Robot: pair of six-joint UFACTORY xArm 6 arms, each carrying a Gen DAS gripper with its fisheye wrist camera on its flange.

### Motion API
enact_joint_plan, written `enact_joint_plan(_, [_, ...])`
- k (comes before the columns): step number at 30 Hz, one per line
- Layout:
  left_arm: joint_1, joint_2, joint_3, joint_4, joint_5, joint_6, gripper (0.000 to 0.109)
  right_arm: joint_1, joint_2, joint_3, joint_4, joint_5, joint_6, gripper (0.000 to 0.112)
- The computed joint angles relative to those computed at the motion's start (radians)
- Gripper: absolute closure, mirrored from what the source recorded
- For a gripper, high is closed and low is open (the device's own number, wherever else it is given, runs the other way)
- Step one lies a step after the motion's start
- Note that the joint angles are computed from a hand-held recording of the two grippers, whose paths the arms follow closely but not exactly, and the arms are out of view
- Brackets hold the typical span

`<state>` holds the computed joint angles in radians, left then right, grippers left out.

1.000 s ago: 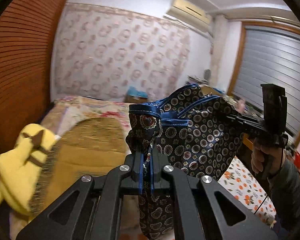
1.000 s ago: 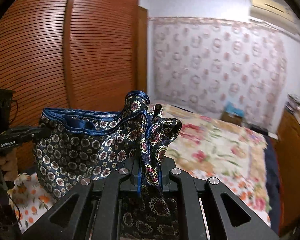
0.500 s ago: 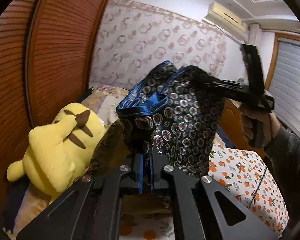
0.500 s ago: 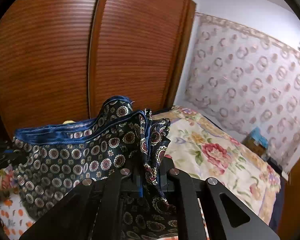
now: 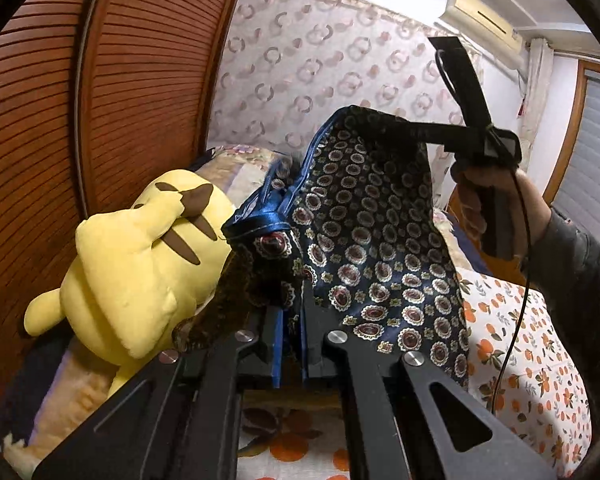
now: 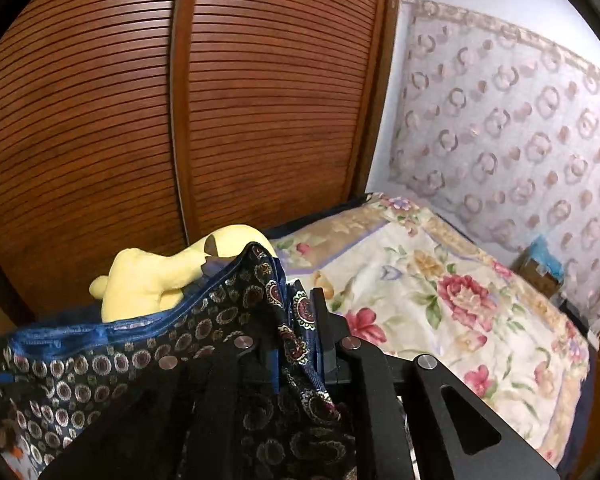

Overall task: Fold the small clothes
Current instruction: 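Lift the folded bundle with both grippers and carry it toward the yellow plush toy, then lower the bundle onto the stacked clothes and open both grippers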

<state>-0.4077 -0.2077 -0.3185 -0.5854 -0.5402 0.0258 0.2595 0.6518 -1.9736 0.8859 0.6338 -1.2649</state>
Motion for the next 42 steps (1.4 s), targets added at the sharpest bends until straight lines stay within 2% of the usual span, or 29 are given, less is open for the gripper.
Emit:
enact_joint_plan(1, [-0.011, -0.002, -0.004, -0.032, 0.001, 0.022, 0.1, 0.003, 0.002, -0.002, -0.026, 0.005, 0.011, 0.076])
enact_joint_plan(2, [-0.021, -0.003, -0.007, -0.061, 0.001, 0.043, 0.099, 0.005, -0.004, 0.014, -0.013, -0.033, 0.025, 0.068])
enact_joint_plan(5, [0.0, -0.01, 0.015, 0.014, -0.029, -0.019, 0.087, 0.013, -0.053, 0.102, 0.062, -0.116, -0.052, 0.056])
enact_joint_plan(9, [0.014, -0.023, 0.024, 0.05, -0.053, -0.038, 0.064, 0.004, -0.102, 0.179, 0.185, -0.159, -0.166, 0.05])
enact_joint_plan(11, [0.011, -0.023, 0.02, 0.034, -0.055, -0.017, 0.059, -0.008, -0.142, 0.232, 0.255, -0.151, -0.221, 0.045])
enact_joint_plan(12, [0.004, -0.023, 0.014, 0.008, -0.054, 0.006, 0.048, -0.014, -0.15, 0.243, 0.264, -0.126, -0.218, 0.045])
enact_joint_plan(13, [-0.011, -0.02, 0.006, -0.037, -0.057, 0.04, 0.032, -0.014, -0.157, 0.26, 0.262, -0.105, -0.21, 0.045])
enact_joint_plan(16, [-0.016, -0.019, 0.003, -0.042, -0.069, 0.047, 0.022, -0.047, -0.165, 0.289, 0.237, -0.01, -0.18, 0.045])
enact_joint_plan(18, [-0.032, -0.015, -0.013, -0.086, -0.052, 0.091, 0.016, -0.054, -0.156, 0.296, 0.207, 0.004, -0.166, 0.045])
enact_joint_plan(20, [-0.032, -0.016, -0.014, -0.072, -0.045, 0.077, 0.007, -0.052, -0.128, 0.278, 0.157, 0.022, -0.12, 0.045])
enact_joint_plan(24, [-0.056, -0.018, -0.03, -0.119, -0.027, 0.113, 0.006, -0.033, -0.031, 0.185, 0.082, 0.034, -0.02, 0.043])
enact_joint_plan(28, [-0.114, -0.024, -0.055, -0.272, -0.034, 0.246, 0.006, -0.02, -0.033, 0.18, 0.097, 0.01, 0.007, 0.043])
enact_joint_plan(30, [-0.144, -0.028, -0.069, -0.351, -0.041, 0.318, 0.006, -0.031, -0.093, 0.247, 0.07, 0.027, 0.006, 0.043])
enact_joint_plan(36, [-0.225, -0.048, -0.103, -0.51, -0.066, 0.481, 0.006, -0.052, -0.331, 0.553, 0.235, -0.038, -0.191, 0.043])
enact_joint_plan(42, [-0.313, -0.046, -0.142, -0.626, -0.09, 0.614, 0.006, -0.072, -0.509, 0.761, 0.342, -0.081, -0.283, 0.043])
